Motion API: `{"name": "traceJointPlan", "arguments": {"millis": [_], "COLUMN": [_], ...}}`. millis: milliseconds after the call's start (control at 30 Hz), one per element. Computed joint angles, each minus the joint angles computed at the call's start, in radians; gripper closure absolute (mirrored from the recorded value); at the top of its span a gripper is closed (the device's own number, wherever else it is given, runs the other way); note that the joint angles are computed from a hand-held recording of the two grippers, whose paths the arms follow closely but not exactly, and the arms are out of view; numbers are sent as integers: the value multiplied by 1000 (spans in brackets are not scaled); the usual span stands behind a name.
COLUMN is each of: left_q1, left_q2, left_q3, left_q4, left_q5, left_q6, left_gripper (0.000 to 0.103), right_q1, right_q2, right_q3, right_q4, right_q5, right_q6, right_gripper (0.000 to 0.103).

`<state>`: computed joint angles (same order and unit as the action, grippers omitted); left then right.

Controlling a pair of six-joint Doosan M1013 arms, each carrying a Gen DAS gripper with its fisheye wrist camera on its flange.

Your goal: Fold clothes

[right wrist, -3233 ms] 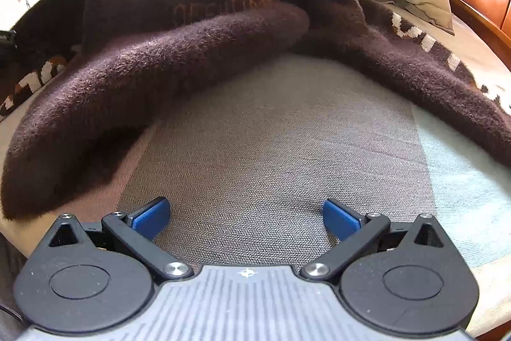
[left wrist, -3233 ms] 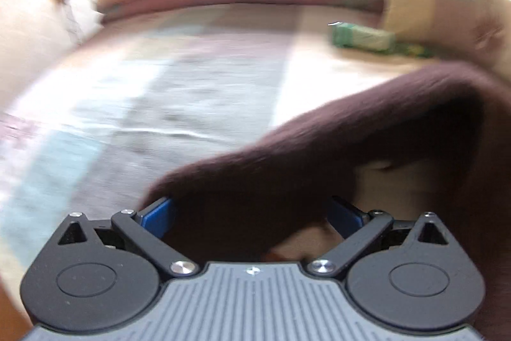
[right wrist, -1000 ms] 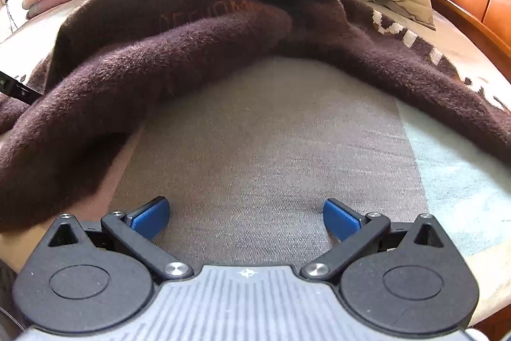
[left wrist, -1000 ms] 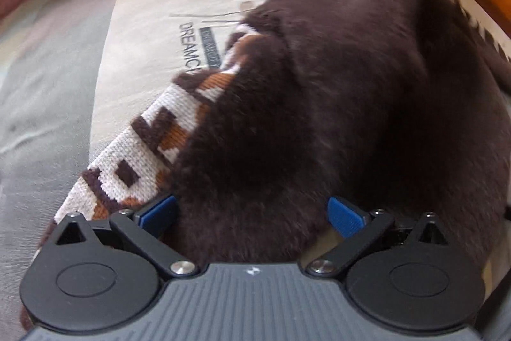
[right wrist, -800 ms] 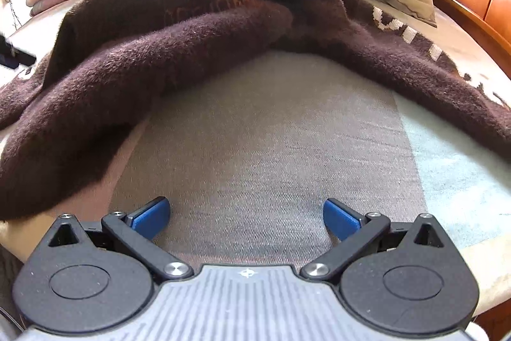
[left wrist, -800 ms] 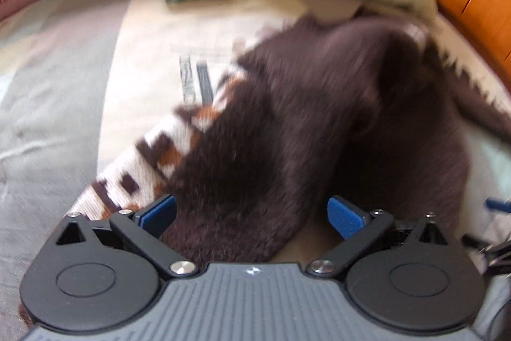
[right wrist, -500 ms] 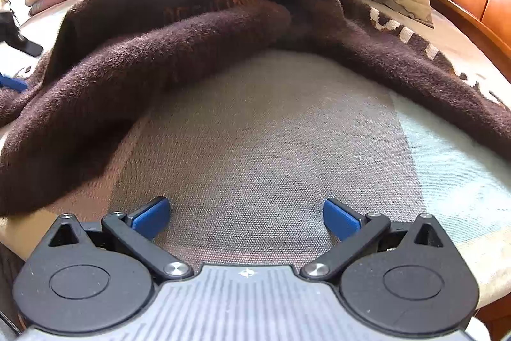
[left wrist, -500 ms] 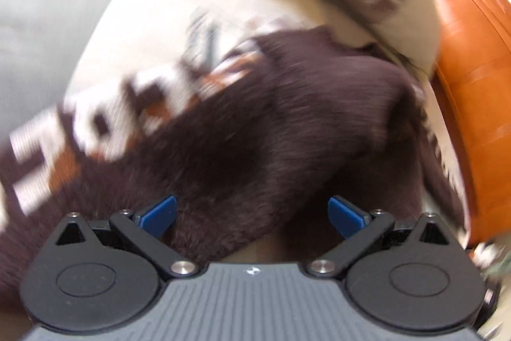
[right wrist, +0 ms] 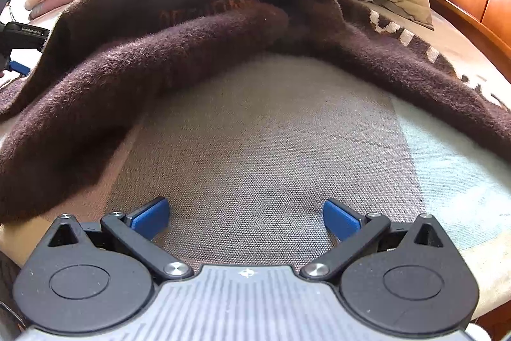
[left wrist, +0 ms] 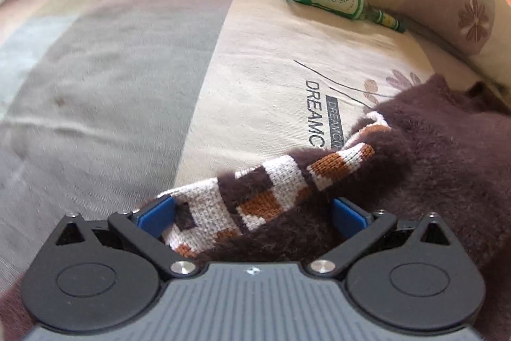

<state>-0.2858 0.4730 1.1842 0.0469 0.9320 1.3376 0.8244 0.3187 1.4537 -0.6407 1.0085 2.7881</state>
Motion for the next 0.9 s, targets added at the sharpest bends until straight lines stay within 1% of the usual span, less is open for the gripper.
{"name": "traceJointPlan", "arguments": {"millis": [67,133,233,300,333,433,467,500,533,600,700,767,867,900], "left_q1": [-18,-38,-69,-92,-104,-149,-165,-180,-200,-241,-287,-314,-351,-364], "left_q2": [-15,-50,-123,-158,-171,-186,-188,-190,-185,-168,-119,-93,-69,-64], "left_q3": [13,49,117,141,149,136,129,120,107,86,42,29,32,36], "left_q4": [51,95,112,81,44,-55,-86,-117,-118,-99,-87,-72,-13,30], "left_q5": [-4,-31,-105,-131,-143,-132,-123,-113,-101,-93,-52,-44,-82,-91], "left_q6": [1,11,44,98,148,324,381,438,465,503,520,517,517,500], "left_gripper": [1,1,1,1,1,1,1,1,1,1,1,1,1,1], "right_q1": [1,2,2,0,-1,-5,-6,-4,-2,3,9,10,8,3], "right_q2": [0,-1,-3,-2,0,-1,-11,-24,-36,-54,-77,-88,-100,-103], "right_q3": [1,5,8,2,-6,-35,-29,-20,-11,-1,14,28,48,56], "right_q4": [-4,-11,-12,3,20,91,108,111,113,107,98,100,116,132], "right_q5": [-2,-8,-11,-3,8,44,21,-6,-32,-60,-86,-94,-107,-120], "right_q6": [3,7,7,-9,-21,-47,-39,-25,-9,5,27,43,69,72], "right_gripper": [0,0,0,0,0,0,0,0,0,0,0,0,0,0]}}
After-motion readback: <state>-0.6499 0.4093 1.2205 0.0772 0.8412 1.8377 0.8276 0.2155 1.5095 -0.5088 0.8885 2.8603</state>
